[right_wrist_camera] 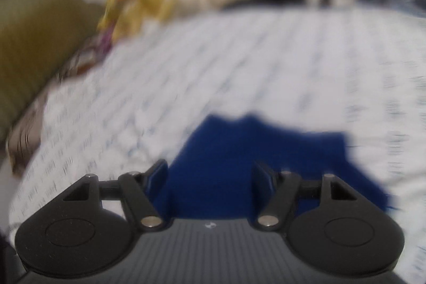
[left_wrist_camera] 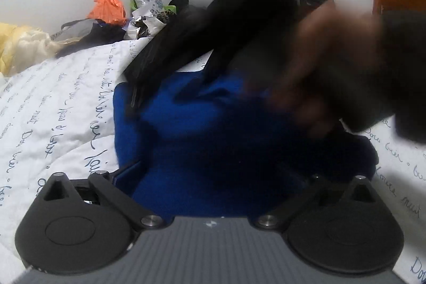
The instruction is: Fold small clothes
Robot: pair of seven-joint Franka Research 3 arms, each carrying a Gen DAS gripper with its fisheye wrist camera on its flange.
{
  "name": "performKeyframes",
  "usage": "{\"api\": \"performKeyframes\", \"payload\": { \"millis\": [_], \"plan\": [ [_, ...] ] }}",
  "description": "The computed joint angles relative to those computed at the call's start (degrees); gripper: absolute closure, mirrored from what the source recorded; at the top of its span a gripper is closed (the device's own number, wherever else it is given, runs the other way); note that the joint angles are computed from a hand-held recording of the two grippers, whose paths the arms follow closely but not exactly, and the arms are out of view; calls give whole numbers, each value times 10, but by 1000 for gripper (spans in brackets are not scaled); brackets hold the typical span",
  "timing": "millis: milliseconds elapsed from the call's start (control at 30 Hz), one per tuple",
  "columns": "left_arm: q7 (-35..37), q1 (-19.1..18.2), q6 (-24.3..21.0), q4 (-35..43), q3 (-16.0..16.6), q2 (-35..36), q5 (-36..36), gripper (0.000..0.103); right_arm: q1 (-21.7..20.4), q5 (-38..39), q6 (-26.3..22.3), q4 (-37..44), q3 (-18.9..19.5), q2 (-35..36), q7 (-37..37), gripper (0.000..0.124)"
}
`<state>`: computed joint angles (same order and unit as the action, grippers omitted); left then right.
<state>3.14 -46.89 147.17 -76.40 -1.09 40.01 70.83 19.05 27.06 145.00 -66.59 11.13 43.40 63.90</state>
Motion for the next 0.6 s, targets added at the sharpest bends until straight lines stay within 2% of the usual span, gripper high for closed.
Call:
{"api": "performKeyframes", "payload": {
  "millis": [33, 67, 100, 133, 167, 200, 233, 267, 300, 367, 400, 433, 467, 500, 533, 567, 600],
  "plan": [
    [4, 2, -1, 1, -1, 1, -3, 0, 32, 9, -13, 37, -39, 30, -10, 48],
    [-1, 2, 4, -1, 0, 0, -1, 0, 49, 54, 6, 55, -60, 47, -61, 49],
    [-12, 2, 9, -6, 3, -4, 2, 0, 53, 67, 38, 52, -60, 54, -78, 49],
    [-37, -2, 13, -27, 8, -16, 14, 0, 41, 40, 38, 67, -40, 64, -56, 48],
    [-47, -2, 8, -31, 6, -20, 16, 0, 21, -27, 29, 77, -4, 69, -5, 49],
    [-61, -3, 3, -39, 5, -26, 19, 0, 10, -81, 28, 67, 14, 59, 33, 50],
    [-83, -2, 3, -48, 4, -32, 25, 0, 9, -99, 41, 37, 13, 36, 64, 50],
    [-108, 0, 4, -58, 3, -39, 30, 0, 9, -78, 55, -13, 6, -2, 63, 49],
    [-126, 6, 5, -67, -1, -44, 28, 0, 9, -16, 59, -63, -5, -44, 21, 49],
    [-163, 21, 23, -79, -7, -51, 28, 0, 15, 163, 93, -163, -26, -113, -122, 45],
    [-174, 23, 25, -82, -8, -53, 33, 0, 3, 201, 129, -213, -13, -142, -144, 42],
    [-166, 26, 21, -78, -12, -51, 31, 0, -12, 199, 141, -246, 0, -157, -132, 38],
    [-149, 28, 14, -74, -18, -49, 24, 0, -11, 184, 144, -261, -7, -156, -113, 38],
    [-133, 29, 6, -72, -22, -48, 17, 0, -22, 185, 165, -270, 6, -148, -135, 38],
    [-125, 26, -5, -76, -24, -52, 13, 0, -44, 218, 207, -298, 38, -161, -197, 38],
    [-123, 19, -29, -82, -25, -59, 9, 0, -55, 235, 216, -319, 51, -175, -218, 38],
    [-135, 9, -53, -94, -25, -70, 12, 0, -49, 246, 225, -343, 44, -201, -200, 38]
  ]
}}
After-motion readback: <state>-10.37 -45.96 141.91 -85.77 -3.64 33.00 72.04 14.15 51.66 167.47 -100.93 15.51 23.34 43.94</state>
